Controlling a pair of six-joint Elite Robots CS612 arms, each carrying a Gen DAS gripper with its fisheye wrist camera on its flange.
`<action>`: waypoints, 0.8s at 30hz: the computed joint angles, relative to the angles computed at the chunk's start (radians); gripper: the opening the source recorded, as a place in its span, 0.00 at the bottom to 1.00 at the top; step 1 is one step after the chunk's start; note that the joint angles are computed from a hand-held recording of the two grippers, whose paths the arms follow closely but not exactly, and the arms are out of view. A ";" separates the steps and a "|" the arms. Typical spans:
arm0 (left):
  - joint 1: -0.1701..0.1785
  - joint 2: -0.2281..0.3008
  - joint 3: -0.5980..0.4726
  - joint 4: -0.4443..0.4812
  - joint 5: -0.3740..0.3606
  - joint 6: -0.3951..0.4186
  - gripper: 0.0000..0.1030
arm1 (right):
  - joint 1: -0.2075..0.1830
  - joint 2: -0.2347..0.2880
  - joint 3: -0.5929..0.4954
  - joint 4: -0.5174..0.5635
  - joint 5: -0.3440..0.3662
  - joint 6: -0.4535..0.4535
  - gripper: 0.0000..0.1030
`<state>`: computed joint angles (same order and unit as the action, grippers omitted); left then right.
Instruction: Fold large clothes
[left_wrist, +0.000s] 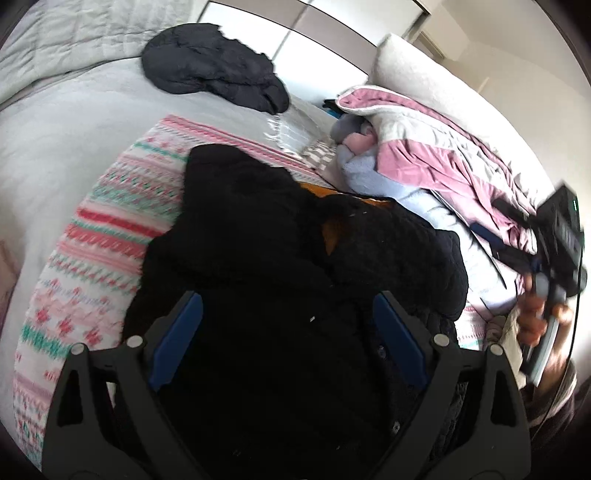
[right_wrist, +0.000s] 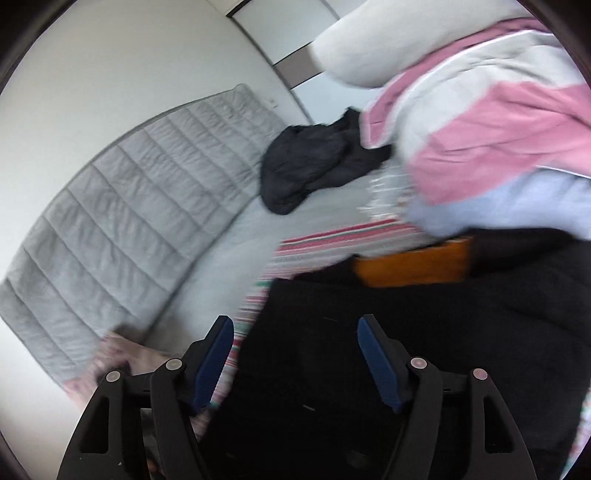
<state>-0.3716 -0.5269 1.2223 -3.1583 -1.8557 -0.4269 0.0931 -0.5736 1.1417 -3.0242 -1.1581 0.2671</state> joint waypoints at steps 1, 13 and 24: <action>-0.002 0.009 -0.025 0.018 -0.011 0.015 0.91 | -0.005 -0.013 0.031 -0.021 -0.023 0.005 0.69; -0.030 0.237 -0.486 0.442 -0.170 0.010 0.27 | -0.062 -0.101 0.308 -0.229 -0.198 0.049 0.70; -0.086 0.050 -0.212 0.368 0.321 0.210 0.44 | -0.055 -0.052 0.201 -0.167 -0.401 -0.002 0.70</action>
